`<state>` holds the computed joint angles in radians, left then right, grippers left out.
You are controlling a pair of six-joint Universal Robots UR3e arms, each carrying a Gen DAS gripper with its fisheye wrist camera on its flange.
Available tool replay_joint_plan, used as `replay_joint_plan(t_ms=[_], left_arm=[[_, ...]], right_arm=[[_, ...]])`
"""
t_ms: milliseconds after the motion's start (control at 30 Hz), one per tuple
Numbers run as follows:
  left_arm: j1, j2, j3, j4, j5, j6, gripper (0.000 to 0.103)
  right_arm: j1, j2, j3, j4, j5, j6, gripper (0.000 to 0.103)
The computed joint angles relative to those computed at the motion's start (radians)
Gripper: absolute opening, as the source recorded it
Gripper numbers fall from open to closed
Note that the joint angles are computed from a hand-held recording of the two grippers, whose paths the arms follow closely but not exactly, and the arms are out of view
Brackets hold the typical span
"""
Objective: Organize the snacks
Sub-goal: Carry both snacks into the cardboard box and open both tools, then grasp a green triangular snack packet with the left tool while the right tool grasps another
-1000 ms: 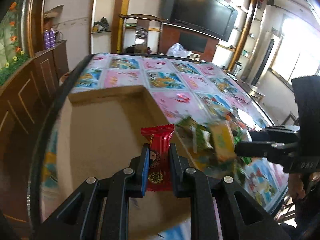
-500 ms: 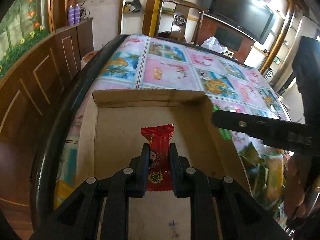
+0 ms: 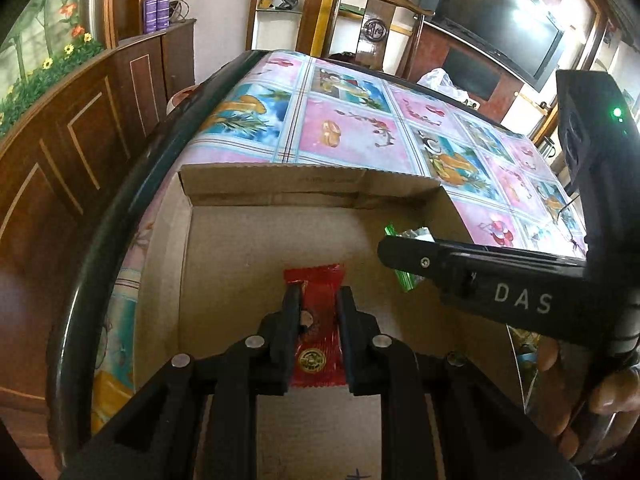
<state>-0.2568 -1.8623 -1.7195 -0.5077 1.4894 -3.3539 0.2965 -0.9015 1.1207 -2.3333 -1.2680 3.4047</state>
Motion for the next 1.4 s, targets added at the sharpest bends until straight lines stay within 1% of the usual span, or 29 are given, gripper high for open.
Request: replay_joint_plan(t_ms=[133,200,267,367,467,500,533,600,667,700,733,800,833,867,900,933,967,1033,1133,1167,1200,1233,1267,1300,1333,1367,1400], left_arm=[[0.000,0.014,-0.014,0.011,0.003,0.000,0.018],[-0.004,0.029,-0.025,0.016,0.011,0.000,0.018],[-0.007,0.039,-0.029,0.014,0.017,-0.004,0.018],[-0.007,0.066,-0.045,0.008,0.021,-0.015,0.018],[-0.008,0.128,-0.097,0.023,0.011,-0.026,0.018],[-0.012,0.143,-0.108,0.029,0.012,-0.029,0.018],[-0.018,0.166,-0.127,0.042,0.012,-0.034,0.020],[-0.037,0.210,-0.160,0.067,0.011,-0.052,0.022],[-0.059,0.244,-0.185,0.087,0.003,-0.072,0.023],[-0.075,0.256,-0.193,0.097,0.005,-0.082,0.023],[-0.094,0.268,-0.200,0.107,0.009,-0.092,0.024],[-0.133,0.286,-0.208,0.122,0.017,-0.114,0.026],[-0.152,0.290,-0.209,0.129,0.022,-0.121,0.028],[-0.172,0.292,-0.208,0.134,0.029,-0.130,0.028],[-0.197,0.291,-0.204,0.140,0.038,-0.143,0.029],[-0.225,0.290,-0.201,0.144,0.044,-0.156,0.031],[-0.245,0.284,-0.195,0.148,0.047,-0.164,0.032],[-0.306,0.265,-0.176,0.146,0.074,-0.189,0.034],[-0.382,0.222,-0.143,0.143,0.094,-0.212,0.035],[-0.404,0.207,-0.132,0.141,0.096,-0.219,0.035],[-0.427,0.185,-0.116,0.140,0.091,-0.223,0.037],[-0.452,0.160,-0.099,0.140,0.082,-0.224,0.042],[-0.472,0.141,-0.089,0.139,0.080,-0.224,0.044],[-0.503,0.107,-0.062,0.128,0.077,-0.224,0.048],[-0.520,0.086,-0.047,0.119,0.073,-0.223,0.049],[-0.543,0.054,-0.021,0.102,0.069,-0.230,0.049],[-0.561,0.031,-0.003,0.089,0.068,-0.238,0.049]], right_arm=[[-0.015,-0.035,0.051,-0.033,0.033,0.011,0.048],[-0.018,-0.055,0.078,-0.063,0.032,0.018,0.050],[-0.016,-0.069,0.087,-0.067,0.013,0.021,0.062],[-0.034,-0.122,0.166,-0.118,0.042,0.025,0.062],[-0.071,-0.239,0.333,-0.207,0.088,0.013,0.064],[-0.079,-0.278,0.388,-0.235,0.090,0.019,0.066],[-0.089,-0.317,0.444,-0.267,0.095,0.024,0.071],[-0.119,-0.422,0.606,-0.374,0.106,0.046,0.071],[-0.148,-0.503,0.717,-0.437,0.115,0.065,0.071],[-0.182,-0.552,0.791,-0.479,0.158,0.074,0.071],[-0.239,-0.611,0.885,-0.534,0.238,0.097,0.071],[-0.350,-0.726,1.032,-0.572,0.366,0.115,0.070],[-0.390,-0.783,1.082,-0.567,0.393,0.111,0.060],[-0.441,-0.856,1.135,-0.546,0.426,0.095,0.055],[-0.528,-0.961,1.195,-0.470,0.495,0.029,0.055],[-0.607,-1.065,1.213,-0.310,0.552,-0.070,0.055],[-0.689,-1.170,1.208,-0.101,0.599,-0.193,0.055],[-0.885,-1.380,1.220,0.318,0.712,-0.513,0.054],[-1.157,-1.582,1.140,0.946,0.742,-0.984,0.054],[-1.262,-1.592,1.087,1.152,0.721,-1.150,0.054],[-1.367,-1.581,1.036,1.361,0.704,-1.354,0.054],[-1.472,-1.586,1.006,1.542,0.686,-1.531,0.054],[-1.567,-1.593,0.992,1.683,0.662,-1.674,0.055],[-1.642,-1.578,0.995,1.764,0.629,-1.782,0.055],[-1.675,-1.562,1.007,1.782,0.612,-1.827,0.055],[-1.674,-1.549,1.022,1.759,0.609,-1.822,0.055],[-1.648,-1.531,1.041,1.698,0.613,-1.776,0.055]])
